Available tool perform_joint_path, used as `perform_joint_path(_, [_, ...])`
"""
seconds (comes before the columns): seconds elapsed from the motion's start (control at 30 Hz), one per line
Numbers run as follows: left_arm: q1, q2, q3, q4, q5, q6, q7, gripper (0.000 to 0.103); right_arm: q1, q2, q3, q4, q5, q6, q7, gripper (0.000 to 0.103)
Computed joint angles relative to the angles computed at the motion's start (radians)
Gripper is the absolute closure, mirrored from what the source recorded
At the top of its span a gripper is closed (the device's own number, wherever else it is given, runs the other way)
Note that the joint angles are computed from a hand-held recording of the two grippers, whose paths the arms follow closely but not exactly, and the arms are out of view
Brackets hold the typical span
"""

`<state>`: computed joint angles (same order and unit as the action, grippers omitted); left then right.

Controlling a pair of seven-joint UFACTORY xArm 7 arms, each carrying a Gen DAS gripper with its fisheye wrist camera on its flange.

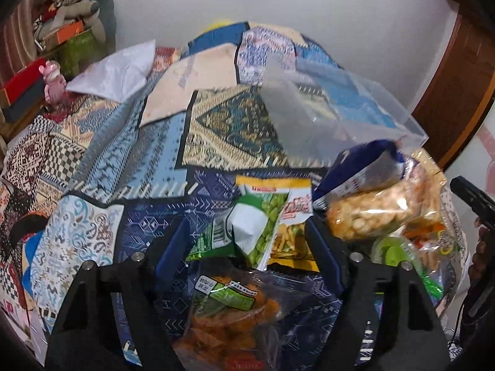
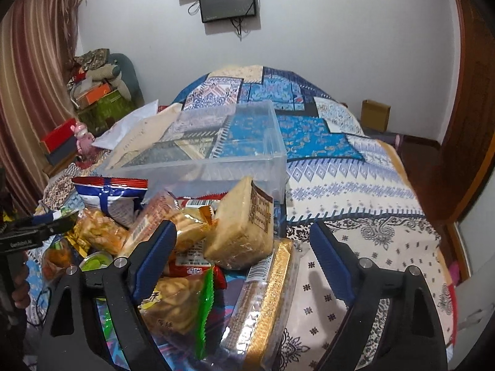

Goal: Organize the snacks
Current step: 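Grasp the bread loaf with the right tool while the left grasps the green bag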

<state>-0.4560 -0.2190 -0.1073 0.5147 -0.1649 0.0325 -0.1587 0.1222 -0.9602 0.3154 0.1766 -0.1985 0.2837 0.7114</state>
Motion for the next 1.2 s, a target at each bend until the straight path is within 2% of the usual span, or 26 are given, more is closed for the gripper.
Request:
perform_joint_path(0.07, [-0.031,0.015,0.027,0.005,-0.03,0.004,0.02,0.032,-0.02,0.038,0.004,0.014,-0.01,-0.018,-0.006,0.019])
perform_joint_path(0.13, [-0.109,0.025,0.093,0.006,-0.115,-0.005,0.089,0.036,-0.025,0.069,-0.009,0.021,-0.016,-0.023,-0.025,0.03])
perform_joint_path(0.2, [-0.136,0.027,0.112,0.006,-0.164,-0.014,0.132,0.042,-0.016,0.107,-0.046,0.027,-0.003,-0.036,-0.047,0.036])
perform_joint_path(0.33, [-0.137,0.026,0.1,0.006,-0.192,-0.023,0.166,0.054,0.0,0.165,-0.107,0.035,0.033,-0.059,-0.088,0.043])
perform_joint_path(0.4, [-0.108,0.024,0.07,0.003,-0.169,-0.029,0.157,0.058,0.047,0.187,-0.176,0.033,0.073,-0.079,-0.134,0.043])
perform_joint_path(0.5, [-0.054,0.019,0.019,-0.002,-0.11,-0.036,0.114,0.061,0.095,0.225,-0.226,0.042,0.125,-0.101,-0.192,0.048])
perform_joint_path(0.57, [0.0,0.009,-0.027,-0.007,-0.056,-0.041,0.067,0.067,0.096,0.24,-0.219,0.047,0.141,-0.108,-0.216,0.054])
perform_joint_path(0.6, [0.046,0.001,-0.067,-0.01,-0.014,-0.041,0.031,0.075,0.112,0.242,-0.228,0.047,0.153,-0.11,-0.233,0.058])
perform_joint_path(0.67, [0.048,-0.011,-0.064,-0.012,0.018,-0.042,0.007,0.077,0.092,0.237,-0.191,0.052,0.157,-0.097,-0.231,0.059])
perform_joint_path(0.73, [0.025,-0.02,-0.038,-0.015,0.028,-0.04,0.007,0.078,0.08,0.229,-0.17,0.052,0.157,-0.089,-0.229,0.06])
perform_joint_path(0.8, [0.08,-0.035,-0.088,-0.021,0.077,-0.042,-0.035,0.078,0.071,0.218,-0.158,0.052,0.155,-0.08,-0.229,0.061])
perform_joint_path(0.9, [0.101,-0.063,-0.108,-0.033,0.123,-0.047,-0.068,0.079,0.056,0.184,-0.13,0.045,0.146,-0.065,-0.216,0.064])
perform_joint_path(1.03, [0.164,-0.103,-0.17,-0.042,0.187,-0.059,-0.129,0.079,0.057,0.147,-0.138,0.042,0.145,-0.058,-0.215,0.067])
perform_joint_path(1.2, [0.162,-0.143,-0.17,-0.029,0.221,-0.062,-0.155,0.079,0.023,0.104,-0.102,0.055,0.121,-0.036,-0.195,0.069])
